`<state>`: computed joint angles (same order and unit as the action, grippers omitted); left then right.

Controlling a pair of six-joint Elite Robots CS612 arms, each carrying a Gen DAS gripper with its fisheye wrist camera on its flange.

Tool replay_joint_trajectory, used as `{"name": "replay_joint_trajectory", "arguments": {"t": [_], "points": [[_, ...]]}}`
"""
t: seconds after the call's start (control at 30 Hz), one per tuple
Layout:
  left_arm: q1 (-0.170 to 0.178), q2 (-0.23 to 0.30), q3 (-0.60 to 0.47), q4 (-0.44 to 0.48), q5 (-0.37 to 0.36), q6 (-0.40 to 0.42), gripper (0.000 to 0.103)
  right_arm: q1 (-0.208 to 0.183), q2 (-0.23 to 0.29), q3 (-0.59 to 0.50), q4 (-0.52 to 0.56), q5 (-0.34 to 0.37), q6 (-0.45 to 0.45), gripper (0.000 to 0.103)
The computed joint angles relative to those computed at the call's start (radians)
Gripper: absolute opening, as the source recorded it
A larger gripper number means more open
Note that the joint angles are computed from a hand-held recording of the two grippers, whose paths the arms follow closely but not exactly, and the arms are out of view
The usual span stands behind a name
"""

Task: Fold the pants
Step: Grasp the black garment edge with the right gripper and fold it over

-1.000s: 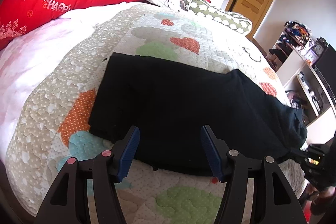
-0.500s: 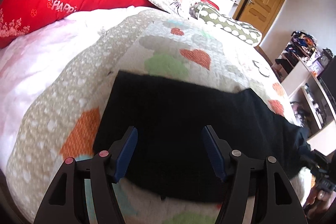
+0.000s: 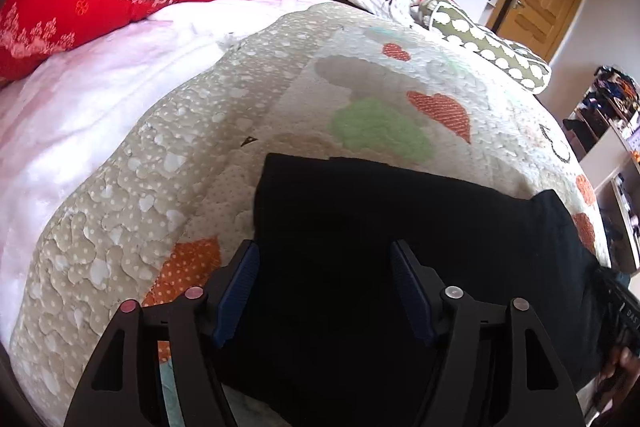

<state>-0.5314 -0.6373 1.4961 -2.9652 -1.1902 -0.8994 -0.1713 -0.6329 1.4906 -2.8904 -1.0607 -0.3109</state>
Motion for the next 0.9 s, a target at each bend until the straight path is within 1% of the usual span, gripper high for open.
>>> {"name": "replay_joint_trajectory", "arguments": {"t": [0.03, 0.1, 0.17, 0.3, 0.43, 0.5, 0.53, 0.63, 0.73, 0.83, 0.9], "points": [[0.001, -0.001, 0.002, -0.006, -0.004, -0.001, 0.067, -0.006, -0.001, 0.0, 0.018, 0.005, 0.007, 0.044], [-0.007, -0.009, 0.011, -0.007, 0.019, -0.005, 0.067, -0.013, -0.01, 0.006, 0.033, 0.007, 0.014, 0.045], [-0.016, -0.021, 0.027, -0.023, 0.027, -0.004, 0.067, -0.015, -0.031, 0.03, 0.019, -0.011, 0.008, 0.049], [-0.038, -0.043, 0.056, -0.041, 0.044, 0.008, 0.067, -0.028, -0.069, 0.084, -0.002, 0.039, -0.044, 0.055], [-0.063, -0.057, 0.073, -0.056, 0.065, 0.039, 0.067, -0.026, -0.1, 0.13, -0.021, 0.042, -0.102, 0.056], [-0.077, -0.062, 0.08, -0.06, 0.077, 0.054, 0.067, -0.026, -0.11, 0.15, -0.013, 0.053, -0.114, 0.057], [-0.083, -0.063, 0.081, -0.06, 0.077, 0.061, 0.067, -0.025, -0.114, 0.159, -0.012, 0.052, -0.118, 0.058], [-0.094, -0.066, 0.087, -0.071, 0.069, 0.067, 0.067, -0.021, -0.123, 0.184, -0.019, 0.017, -0.137, 0.059], [-0.103, -0.065, 0.086, -0.078, 0.06, 0.077, 0.067, -0.027, -0.13, 0.206, -0.011, 0.021, -0.139, 0.059], [-0.112, -0.062, 0.08, -0.079, 0.056, 0.086, 0.067, -0.031, -0.135, 0.224, -0.03, 0.001, -0.142, 0.06], [-0.115, -0.059, 0.077, -0.083, 0.051, 0.089, 0.067, -0.037, -0.135, 0.227, -0.032, 0.001, -0.14, 0.061]]}}
